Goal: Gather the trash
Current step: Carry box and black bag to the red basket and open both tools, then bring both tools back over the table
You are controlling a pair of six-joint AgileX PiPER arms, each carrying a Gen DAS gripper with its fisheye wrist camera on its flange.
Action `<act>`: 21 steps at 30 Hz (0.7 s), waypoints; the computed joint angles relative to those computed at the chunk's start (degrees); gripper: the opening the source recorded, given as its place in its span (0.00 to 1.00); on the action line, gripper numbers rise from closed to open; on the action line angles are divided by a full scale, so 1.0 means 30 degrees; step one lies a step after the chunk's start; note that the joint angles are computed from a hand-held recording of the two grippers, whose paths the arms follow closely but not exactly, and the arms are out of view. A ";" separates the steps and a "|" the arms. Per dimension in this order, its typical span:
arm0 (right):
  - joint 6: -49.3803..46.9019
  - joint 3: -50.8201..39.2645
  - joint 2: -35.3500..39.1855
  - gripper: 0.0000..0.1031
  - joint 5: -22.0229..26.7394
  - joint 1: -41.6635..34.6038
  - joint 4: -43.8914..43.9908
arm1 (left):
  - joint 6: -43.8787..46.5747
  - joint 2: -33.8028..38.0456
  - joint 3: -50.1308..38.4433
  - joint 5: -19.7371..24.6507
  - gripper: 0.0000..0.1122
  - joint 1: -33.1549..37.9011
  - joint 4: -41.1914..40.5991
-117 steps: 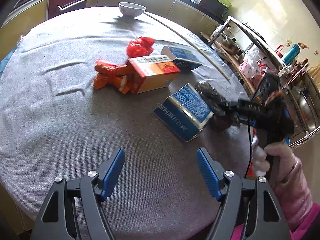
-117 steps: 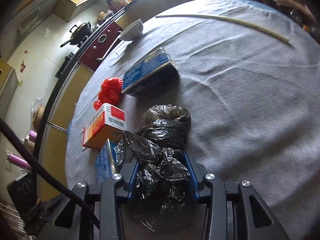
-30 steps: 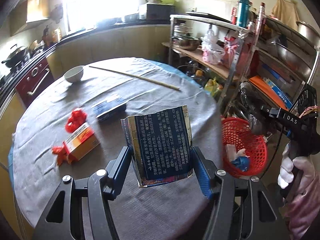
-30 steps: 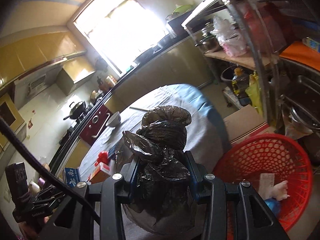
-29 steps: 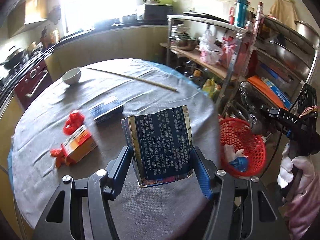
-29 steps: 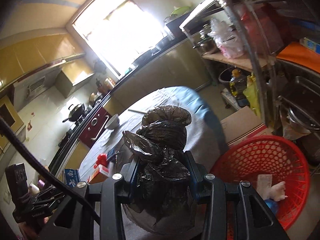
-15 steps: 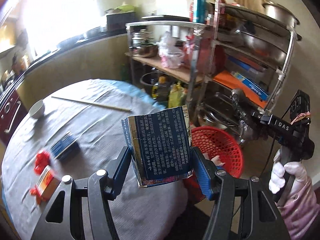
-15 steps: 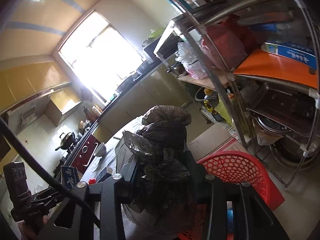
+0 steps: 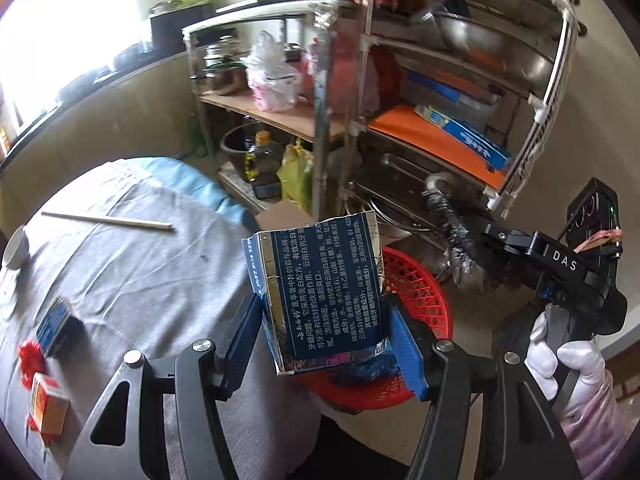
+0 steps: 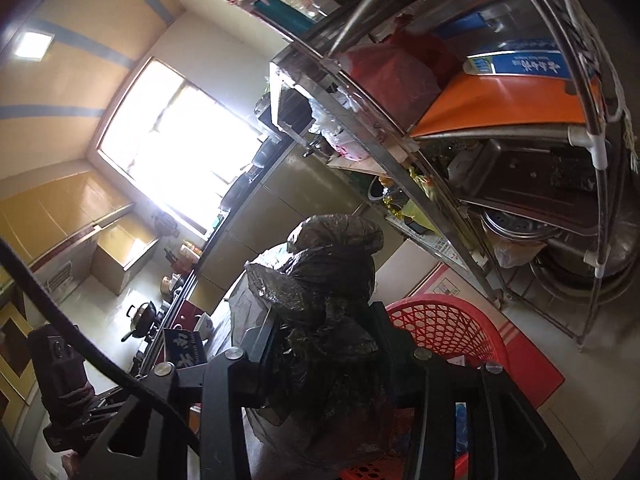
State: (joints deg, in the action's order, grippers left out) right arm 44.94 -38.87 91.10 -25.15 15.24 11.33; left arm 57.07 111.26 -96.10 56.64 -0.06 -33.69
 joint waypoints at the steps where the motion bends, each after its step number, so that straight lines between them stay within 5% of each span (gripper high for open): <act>1: 0.0910 0.0085 0.0109 0.46 -0.0156 -0.0224 -0.0857 | -0.0120 0.0202 -0.0153 0.0014 0.58 -0.0251 0.0186; 5: 0.3783 -0.0318 0.0970 0.64 -0.0179 -0.0919 -0.3325 | -0.0904 0.1364 -0.1248 0.0664 0.58 -0.0856 0.1141; 8: 0.5707 -0.0528 0.1490 0.64 -0.0344 -0.1364 -0.5068 | -0.1402 0.2010 -0.1687 0.0944 0.59 -0.0942 0.1752; 21: 0.5037 -0.0786 0.1181 0.64 0.0103 -0.1371 -0.4288 | 0.0432 0.1264 0.0174 0.1280 0.59 0.1970 0.1536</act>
